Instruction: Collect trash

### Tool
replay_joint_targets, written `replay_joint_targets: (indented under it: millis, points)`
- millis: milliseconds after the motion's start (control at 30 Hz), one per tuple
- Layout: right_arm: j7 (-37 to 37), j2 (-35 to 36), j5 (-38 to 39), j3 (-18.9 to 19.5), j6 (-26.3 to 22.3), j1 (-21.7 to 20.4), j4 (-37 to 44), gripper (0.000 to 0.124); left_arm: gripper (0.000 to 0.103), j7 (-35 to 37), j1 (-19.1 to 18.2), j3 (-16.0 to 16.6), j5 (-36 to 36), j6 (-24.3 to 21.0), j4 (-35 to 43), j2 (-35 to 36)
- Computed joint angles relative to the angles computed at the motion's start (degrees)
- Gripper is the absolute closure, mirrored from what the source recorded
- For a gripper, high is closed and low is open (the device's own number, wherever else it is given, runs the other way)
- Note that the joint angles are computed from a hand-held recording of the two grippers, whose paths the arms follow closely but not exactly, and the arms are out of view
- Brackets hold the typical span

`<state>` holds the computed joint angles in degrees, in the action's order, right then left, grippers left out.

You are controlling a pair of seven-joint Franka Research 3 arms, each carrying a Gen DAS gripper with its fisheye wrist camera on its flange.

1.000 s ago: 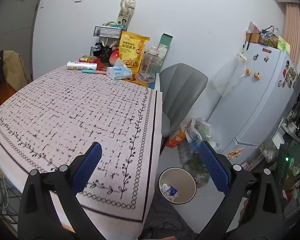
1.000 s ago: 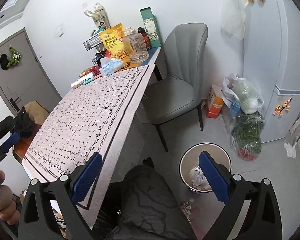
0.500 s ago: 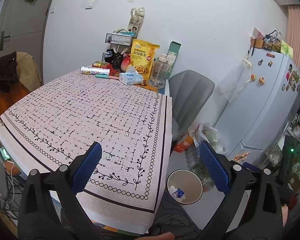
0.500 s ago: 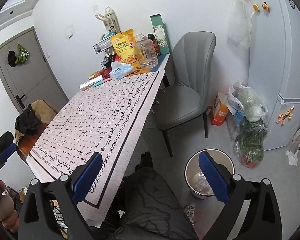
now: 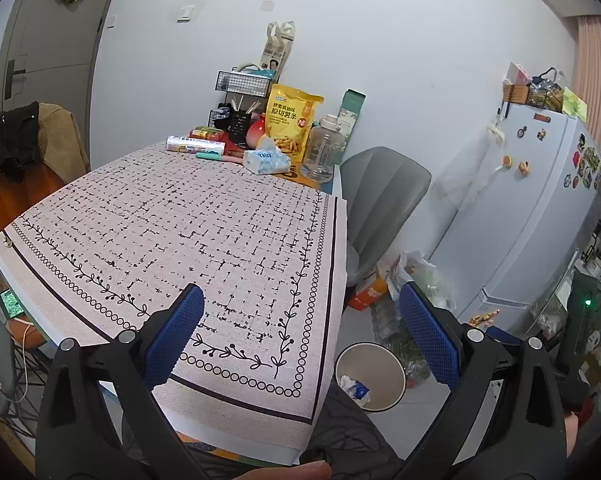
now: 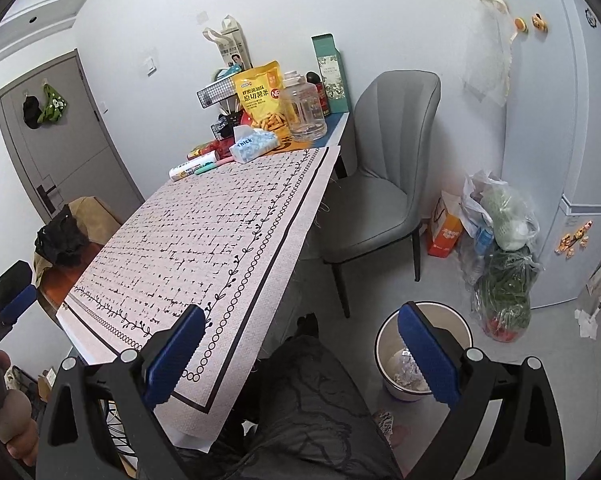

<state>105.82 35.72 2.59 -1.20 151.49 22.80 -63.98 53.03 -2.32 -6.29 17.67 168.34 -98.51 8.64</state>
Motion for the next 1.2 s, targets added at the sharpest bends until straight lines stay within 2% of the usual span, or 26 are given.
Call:
replay_joint_targets:
  millis: [533, 700, 1200]
  points:
    - [-1.3, -0.9, 0.9, 0.8, 1.4, 0.5, -1.8, 0.029, 0.006, -4.4, -0.2, 0.9, 4.0, 0.0, -1.1, -1.0]
    - [-0.7, -1.9, -0.1, -0.5, 3.7, 1.1, -3.8, 0.029, 0.006, -4.0, 0.1, 0.5, 3.4, 0.3, -1.4, -0.7]
    - [0.3, -2.0, 0.1, -0.2, 3.6, 0.6, -4.4, 0.029, 0.006, -3.0, -0.4, 0.2, 2.5, 0.4, 0.2, 0.8]
